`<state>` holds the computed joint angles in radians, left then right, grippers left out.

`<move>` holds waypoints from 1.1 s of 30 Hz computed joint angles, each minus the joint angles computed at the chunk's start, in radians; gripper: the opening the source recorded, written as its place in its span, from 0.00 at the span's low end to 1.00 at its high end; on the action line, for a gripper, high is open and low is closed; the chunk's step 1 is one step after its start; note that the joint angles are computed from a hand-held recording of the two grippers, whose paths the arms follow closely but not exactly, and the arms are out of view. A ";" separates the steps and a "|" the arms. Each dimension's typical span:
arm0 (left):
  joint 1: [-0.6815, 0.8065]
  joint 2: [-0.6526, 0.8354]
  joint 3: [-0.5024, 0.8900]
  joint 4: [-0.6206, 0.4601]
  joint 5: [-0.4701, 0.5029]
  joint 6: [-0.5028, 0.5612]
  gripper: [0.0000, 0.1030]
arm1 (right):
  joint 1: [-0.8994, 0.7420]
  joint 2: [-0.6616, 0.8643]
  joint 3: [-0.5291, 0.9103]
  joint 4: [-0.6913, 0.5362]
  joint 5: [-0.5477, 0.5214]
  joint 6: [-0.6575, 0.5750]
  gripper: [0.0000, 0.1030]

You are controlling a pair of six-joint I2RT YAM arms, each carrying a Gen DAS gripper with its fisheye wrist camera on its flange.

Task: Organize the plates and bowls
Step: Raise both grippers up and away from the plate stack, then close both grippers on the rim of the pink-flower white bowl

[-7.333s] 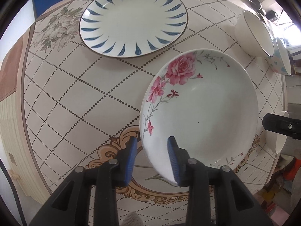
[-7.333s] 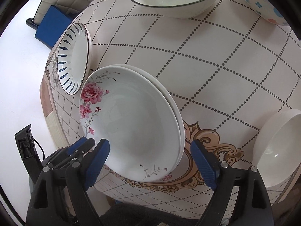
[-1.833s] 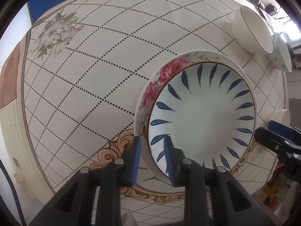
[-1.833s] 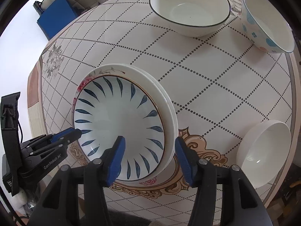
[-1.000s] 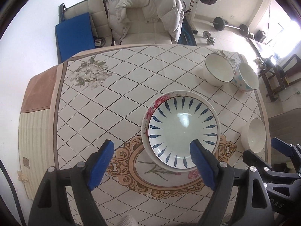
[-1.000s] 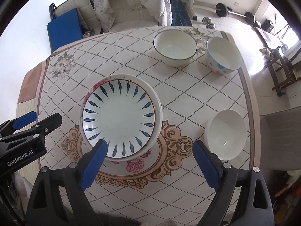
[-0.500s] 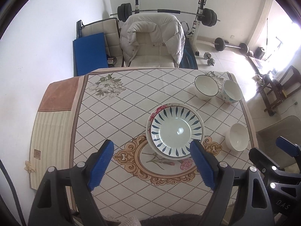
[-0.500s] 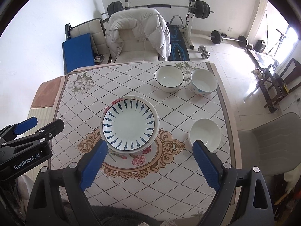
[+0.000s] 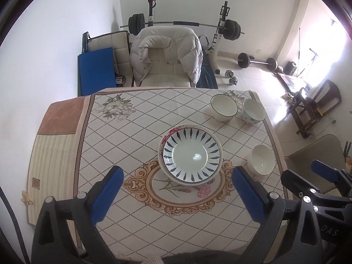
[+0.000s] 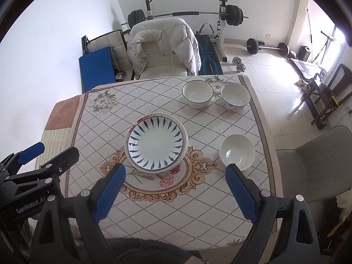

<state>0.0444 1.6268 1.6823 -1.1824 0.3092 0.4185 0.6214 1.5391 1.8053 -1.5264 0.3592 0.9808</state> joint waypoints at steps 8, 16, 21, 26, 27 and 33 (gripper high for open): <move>-0.037 0.015 -0.036 0.100 0.044 0.041 0.98 | -0.019 -0.070 -0.115 0.044 0.040 0.122 0.91; -0.154 0.012 -0.141 0.275 -0.053 0.006 0.98 | -0.069 -0.193 -0.368 0.119 0.175 0.121 0.91; -0.275 0.104 -0.141 0.312 -0.154 -0.075 0.98 | -0.299 -0.318 -0.588 0.257 0.036 0.005 0.91; -0.418 0.285 -0.037 0.250 -0.198 -0.131 0.98 | -0.623 -0.349 -0.775 0.371 -0.115 -0.207 0.91; -0.445 0.328 -0.003 0.226 -0.195 -0.140 0.98 | -0.691 -0.338 -0.800 0.400 -0.151 -0.269 0.91; -0.594 0.631 0.281 0.053 -0.163 -0.259 0.84 | -1.041 -0.203 -0.903 0.606 -0.361 -0.561 0.91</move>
<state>-0.5499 2.2580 1.9633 -1.1290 0.1461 0.1591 -0.4194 1.3362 0.9025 -0.9203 -0.0014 0.4200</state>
